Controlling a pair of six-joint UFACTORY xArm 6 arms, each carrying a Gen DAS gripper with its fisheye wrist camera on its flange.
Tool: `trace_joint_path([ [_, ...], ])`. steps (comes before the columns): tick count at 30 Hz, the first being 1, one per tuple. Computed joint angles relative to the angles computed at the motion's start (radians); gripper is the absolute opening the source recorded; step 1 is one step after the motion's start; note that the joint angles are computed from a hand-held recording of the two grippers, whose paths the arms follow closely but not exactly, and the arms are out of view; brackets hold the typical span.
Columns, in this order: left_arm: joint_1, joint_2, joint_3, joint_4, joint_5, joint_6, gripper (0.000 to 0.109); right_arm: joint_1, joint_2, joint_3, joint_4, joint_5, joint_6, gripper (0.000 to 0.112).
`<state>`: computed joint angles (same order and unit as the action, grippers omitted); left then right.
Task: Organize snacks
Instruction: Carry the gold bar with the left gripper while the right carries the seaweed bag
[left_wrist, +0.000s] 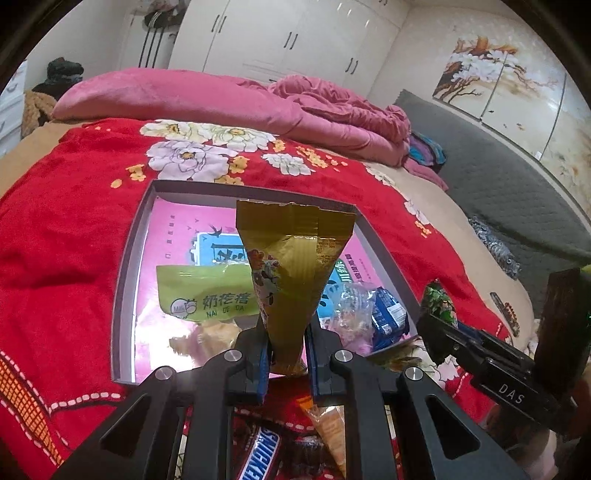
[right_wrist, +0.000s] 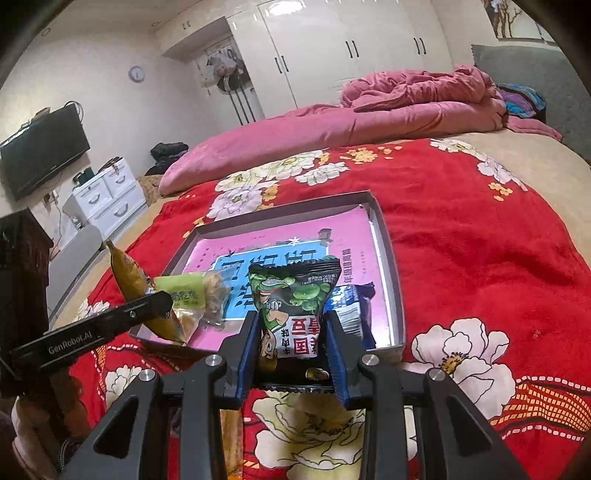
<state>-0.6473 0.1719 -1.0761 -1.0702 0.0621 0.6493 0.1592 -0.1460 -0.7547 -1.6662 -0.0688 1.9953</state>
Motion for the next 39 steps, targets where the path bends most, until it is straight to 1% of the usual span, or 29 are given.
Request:
trace_joint_path([
  [7, 0.009, 0.022, -0.023, -0.013, 0.017, -0.006, 0.016, -0.009, 0.005, -0.005, -0.005, 0.017, 0.022, 0.035],
  [11, 0.012, 0.035, -0.03, 0.033, 0.025, -0.045, 0.016, -0.016, 0.01, -0.007, 0.006, 0.021, 0.018, 0.035],
  [16, 0.02, 0.056, -0.047, 0.066, 0.041, -0.071, 0.016, -0.027, 0.013, 0.003, 0.063, 0.031, -0.028, 0.035],
  [21, 0.023, 0.076, -0.059, 0.144, 0.048, -0.124, 0.016, -0.035, 0.015, 0.011, 0.107, 0.038, -0.067, 0.035],
  [28, 0.023, 0.095, -0.069, 0.224, 0.054, -0.181, 0.016, -0.04, 0.023, 0.003, 0.103, 0.041, -0.062, 0.035],
  [33, 0.027, 0.105, -0.074, 0.267, 0.065, -0.218, 0.016, -0.04, 0.032, 0.0, 0.13, 0.045, -0.094, 0.035],
  [38, 0.03, 0.114, -0.081, 0.311, 0.084, -0.258, 0.016, -0.035, 0.047, -0.01, 0.141, 0.061, -0.104, 0.035],
  [39, 0.034, 0.112, -0.086, 0.299, 0.111, -0.239, 0.016, -0.036, 0.052, -0.011, 0.159, 0.064, -0.121, 0.035],
])
